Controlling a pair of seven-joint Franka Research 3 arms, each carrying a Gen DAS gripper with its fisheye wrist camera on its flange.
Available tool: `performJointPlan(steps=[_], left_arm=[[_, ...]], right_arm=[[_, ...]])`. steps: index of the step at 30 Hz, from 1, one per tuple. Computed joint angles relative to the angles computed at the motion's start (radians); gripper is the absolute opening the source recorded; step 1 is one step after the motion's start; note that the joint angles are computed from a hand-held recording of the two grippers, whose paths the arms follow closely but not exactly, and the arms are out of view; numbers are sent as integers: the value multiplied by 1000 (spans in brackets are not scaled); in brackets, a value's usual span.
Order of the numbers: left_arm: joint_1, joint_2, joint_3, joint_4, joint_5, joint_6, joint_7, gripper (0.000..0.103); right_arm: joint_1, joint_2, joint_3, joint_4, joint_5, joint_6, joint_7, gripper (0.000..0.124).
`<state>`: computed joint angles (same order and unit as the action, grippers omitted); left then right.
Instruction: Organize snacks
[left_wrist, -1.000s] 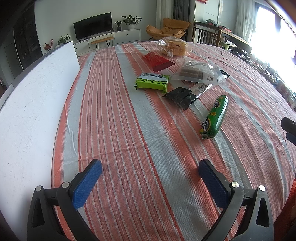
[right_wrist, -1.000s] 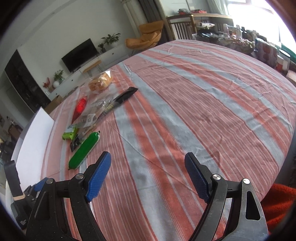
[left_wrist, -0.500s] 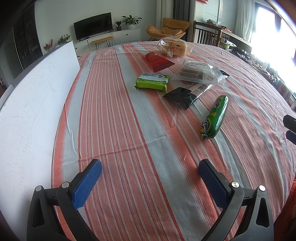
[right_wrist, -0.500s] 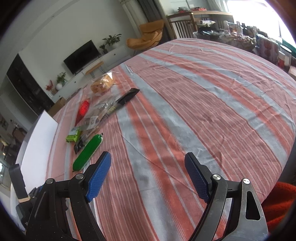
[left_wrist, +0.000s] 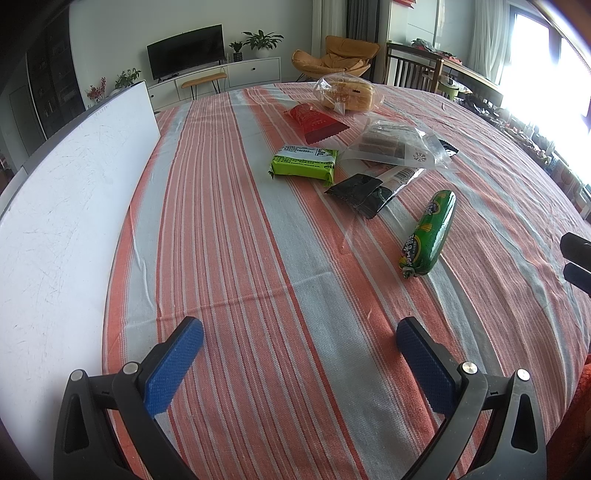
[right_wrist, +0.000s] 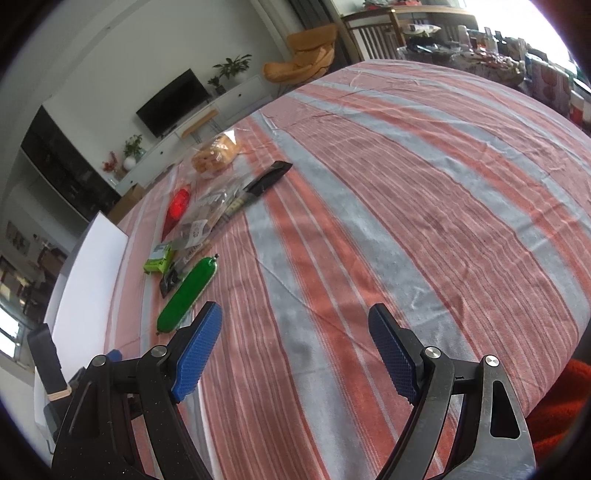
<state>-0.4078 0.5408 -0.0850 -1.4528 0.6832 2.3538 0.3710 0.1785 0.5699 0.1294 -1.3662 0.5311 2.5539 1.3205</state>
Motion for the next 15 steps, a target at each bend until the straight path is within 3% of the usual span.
performJointPlan(steps=[6,10,15], left_arm=[[-1,0,1,1,-1,0,-1,103],[-1,1,1,1,-1,1,-1,103],[-1,1,1,1,-1,0,-1,103]], right_arm=[[-38,-32,30,-44,76,-24,-43,85],[-17,-67,28,-93,92,49,-96,85],[17,-74,6,-108,61,108,-71,85]])
